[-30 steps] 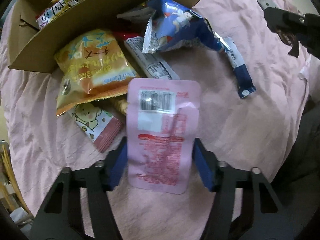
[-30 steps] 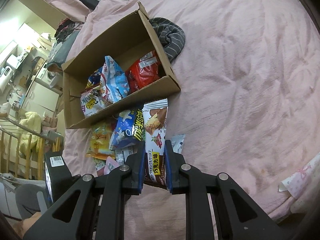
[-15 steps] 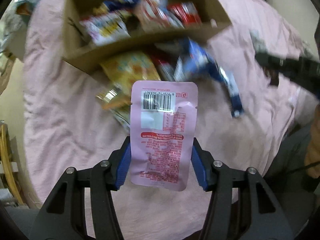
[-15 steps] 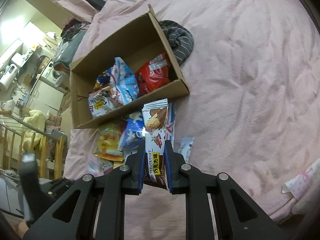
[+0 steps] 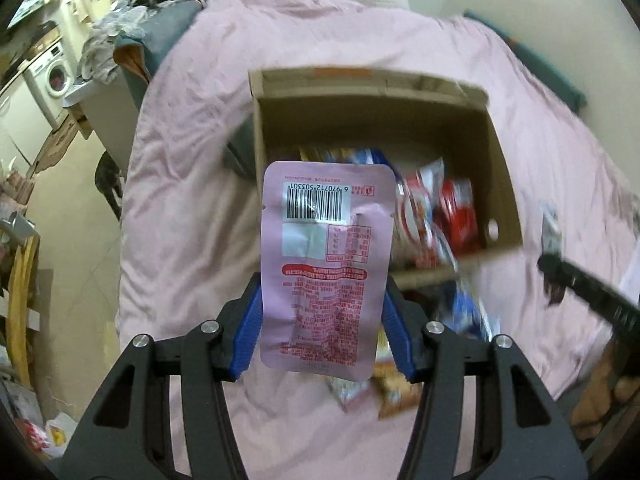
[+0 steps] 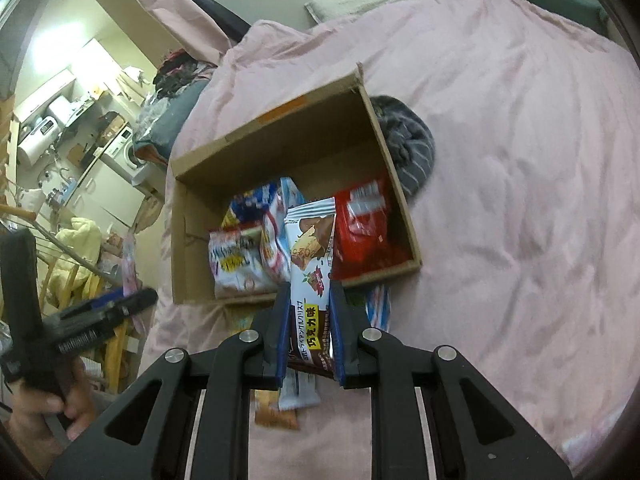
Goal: Organize snacks
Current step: 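Carry both snacks over the box and lower them inside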
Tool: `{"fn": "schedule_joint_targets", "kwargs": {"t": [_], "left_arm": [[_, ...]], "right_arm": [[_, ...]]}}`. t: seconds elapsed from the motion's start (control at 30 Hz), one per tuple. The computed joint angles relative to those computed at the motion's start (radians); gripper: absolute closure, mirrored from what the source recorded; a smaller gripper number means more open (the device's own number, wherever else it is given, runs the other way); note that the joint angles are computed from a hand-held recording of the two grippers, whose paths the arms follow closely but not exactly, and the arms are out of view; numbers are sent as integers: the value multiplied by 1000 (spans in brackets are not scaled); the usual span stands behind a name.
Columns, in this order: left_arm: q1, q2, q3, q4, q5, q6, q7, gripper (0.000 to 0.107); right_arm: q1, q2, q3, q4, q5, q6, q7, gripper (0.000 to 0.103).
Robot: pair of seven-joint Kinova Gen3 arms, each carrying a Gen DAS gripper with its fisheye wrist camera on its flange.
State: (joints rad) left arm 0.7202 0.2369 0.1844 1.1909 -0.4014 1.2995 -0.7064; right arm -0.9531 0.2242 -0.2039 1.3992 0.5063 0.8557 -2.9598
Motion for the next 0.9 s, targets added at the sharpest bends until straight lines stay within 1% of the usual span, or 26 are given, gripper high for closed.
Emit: {"fn": "schedule_joint_targets", "kwargs": {"t": [0.1, 0.27, 0.33, 0.37, 0.47, 0.57, 0.67, 0.9], "left_arm": [[-1, 25, -13, -27, -33, -1, 1, 56], [-4, 61, -32, -52, -33, -32, -7, 56], [0, 81, -42, -69, -33, -31, -1, 56], [-3, 87, -45, -68, -26, -45, 1, 56], [6, 116, -61, -86, -35, -51, 0, 56], [15, 128, -76, -76, -51, -81, 8, 56], [36, 128, -89, -47, -88, -123, 33, 56], [36, 147, -86, -50, -76, -140, 13, 56]], "right_arm": [[22, 23, 6, -25, -17, -21, 44, 85], [24, 81, 35, -105, -22, -2, 130, 85], [33, 113, 47, -145, -38, 8, 173, 85], [32, 124, 55, -158, -43, 12, 187, 85], [40, 161, 77, -195, -69, 25, 223, 85], [50, 182, 90, -213, -105, 27, 239, 85], [61, 205, 99, -236, -136, 31, 267, 85], [77, 205, 110, -225, -184, 5, 285, 85]]}}
